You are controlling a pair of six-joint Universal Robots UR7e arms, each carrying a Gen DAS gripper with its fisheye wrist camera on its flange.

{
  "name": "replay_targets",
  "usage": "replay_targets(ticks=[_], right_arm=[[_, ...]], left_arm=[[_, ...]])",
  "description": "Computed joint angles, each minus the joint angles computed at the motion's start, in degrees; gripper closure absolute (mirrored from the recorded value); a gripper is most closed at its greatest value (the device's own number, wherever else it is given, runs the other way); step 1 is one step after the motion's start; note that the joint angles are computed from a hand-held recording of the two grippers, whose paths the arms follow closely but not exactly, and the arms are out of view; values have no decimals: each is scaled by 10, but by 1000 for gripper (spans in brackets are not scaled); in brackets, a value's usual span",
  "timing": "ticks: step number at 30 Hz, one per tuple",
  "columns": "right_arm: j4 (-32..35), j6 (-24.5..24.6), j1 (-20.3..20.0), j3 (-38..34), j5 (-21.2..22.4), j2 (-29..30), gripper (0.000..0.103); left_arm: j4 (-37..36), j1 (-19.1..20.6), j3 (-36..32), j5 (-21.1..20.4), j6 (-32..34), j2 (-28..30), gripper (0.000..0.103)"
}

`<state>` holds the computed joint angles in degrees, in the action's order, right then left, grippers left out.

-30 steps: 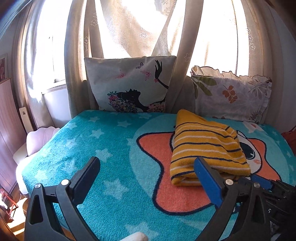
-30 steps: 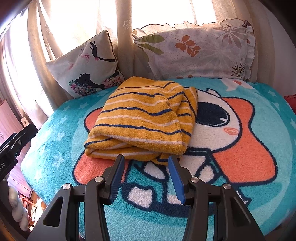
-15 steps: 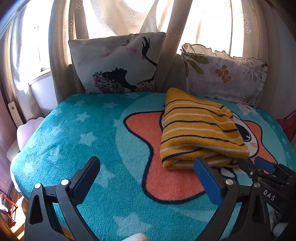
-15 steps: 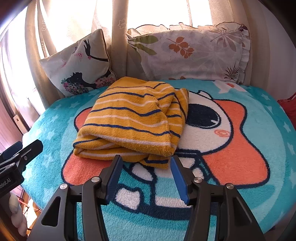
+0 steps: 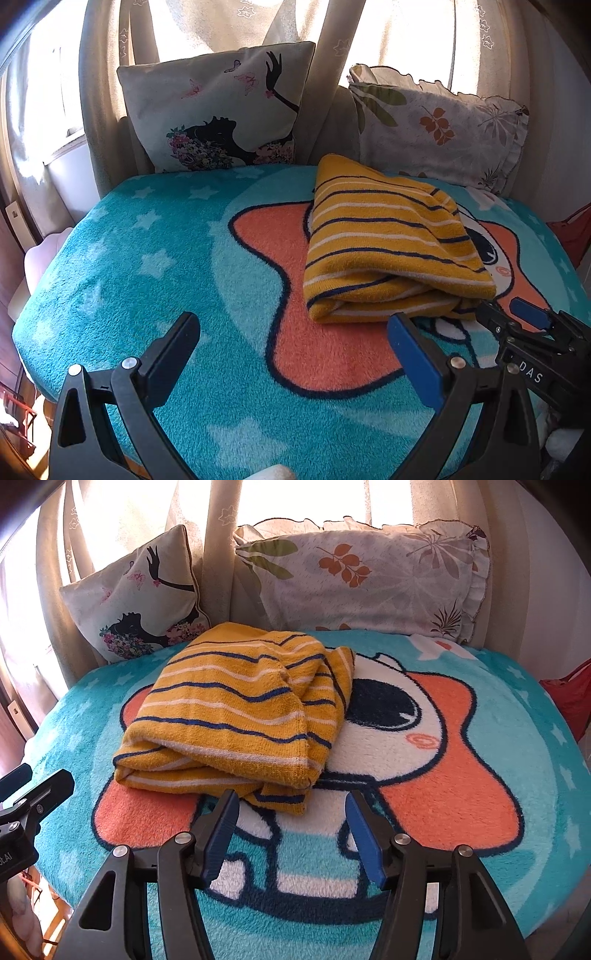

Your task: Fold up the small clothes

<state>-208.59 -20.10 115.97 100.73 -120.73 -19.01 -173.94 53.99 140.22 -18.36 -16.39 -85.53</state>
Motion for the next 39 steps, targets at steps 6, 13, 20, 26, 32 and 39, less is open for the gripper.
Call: replay_targets(ticks=[6, 13, 20, 26, 32, 39], right_arm=[[34, 2, 3, -22, -50, 9, 38], [31, -44, 16, -51, -121, 30, 35], [10, -94, 18, -75, -154, 47, 32], [19, -95, 10, -76, -148, 45, 30], [31, -87, 3, -80, -153, 44, 30], [44, -77, -2, -79, -149, 41, 30]], left_arm=[[14, 6, -6, 5, -4, 8, 2], [49, 17, -22, 2, -25, 24, 2], [53, 18, -40, -2, -18, 48, 2], [70, 24, -53, -6, -25, 62, 2], [80, 30, -61, -16, -29, 70, 2], [90, 31, -62, -24, -33, 72, 2]])
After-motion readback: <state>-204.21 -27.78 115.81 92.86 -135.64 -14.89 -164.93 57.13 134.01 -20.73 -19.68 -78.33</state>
